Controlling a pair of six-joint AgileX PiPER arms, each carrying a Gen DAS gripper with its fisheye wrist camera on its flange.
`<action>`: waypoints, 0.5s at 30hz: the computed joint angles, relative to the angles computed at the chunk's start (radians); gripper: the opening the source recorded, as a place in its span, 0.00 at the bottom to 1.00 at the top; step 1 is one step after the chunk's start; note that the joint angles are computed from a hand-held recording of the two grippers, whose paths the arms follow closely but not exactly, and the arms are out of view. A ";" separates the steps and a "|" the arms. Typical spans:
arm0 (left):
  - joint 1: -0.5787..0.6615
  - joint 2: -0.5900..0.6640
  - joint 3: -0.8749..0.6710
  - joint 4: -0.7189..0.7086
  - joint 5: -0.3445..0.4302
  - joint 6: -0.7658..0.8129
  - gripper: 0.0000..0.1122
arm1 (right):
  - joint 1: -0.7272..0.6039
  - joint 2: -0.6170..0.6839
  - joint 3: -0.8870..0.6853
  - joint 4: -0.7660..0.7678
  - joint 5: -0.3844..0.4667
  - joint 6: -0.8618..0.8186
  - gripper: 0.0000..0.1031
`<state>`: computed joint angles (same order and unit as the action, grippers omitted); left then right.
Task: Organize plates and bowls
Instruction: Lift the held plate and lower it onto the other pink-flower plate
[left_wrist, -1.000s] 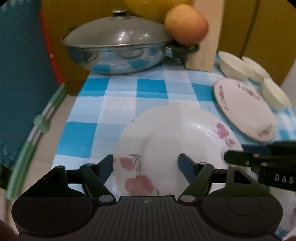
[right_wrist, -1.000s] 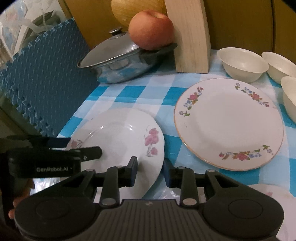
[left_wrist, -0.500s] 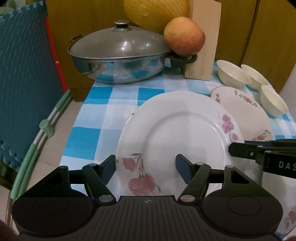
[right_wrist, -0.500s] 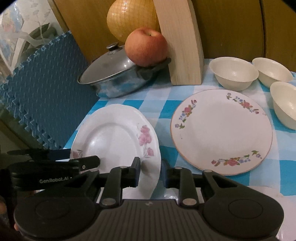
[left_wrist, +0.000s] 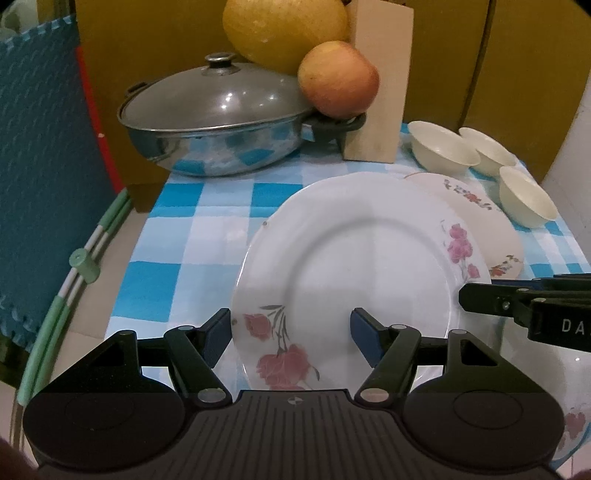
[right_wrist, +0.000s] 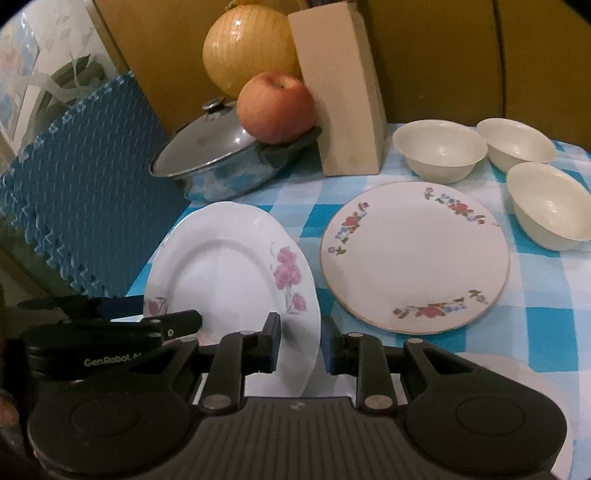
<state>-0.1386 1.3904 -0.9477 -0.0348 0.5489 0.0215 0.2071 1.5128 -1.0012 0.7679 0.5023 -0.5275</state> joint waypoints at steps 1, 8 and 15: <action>-0.003 -0.002 -0.001 -0.008 0.002 0.004 0.67 | -0.007 -0.012 0.007 0.002 0.002 0.000 0.20; -0.057 -0.020 -0.006 -0.032 -0.001 0.012 0.67 | -0.070 -0.096 0.055 -0.020 0.031 0.028 0.20; -0.138 -0.018 -0.008 -0.037 0.000 0.007 0.67 | -0.151 -0.178 0.120 -0.042 0.064 0.039 0.20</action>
<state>-0.2761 1.3720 -0.9557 -0.0717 0.5485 0.0285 0.0560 1.3346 -0.8811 0.7262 0.5668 -0.4883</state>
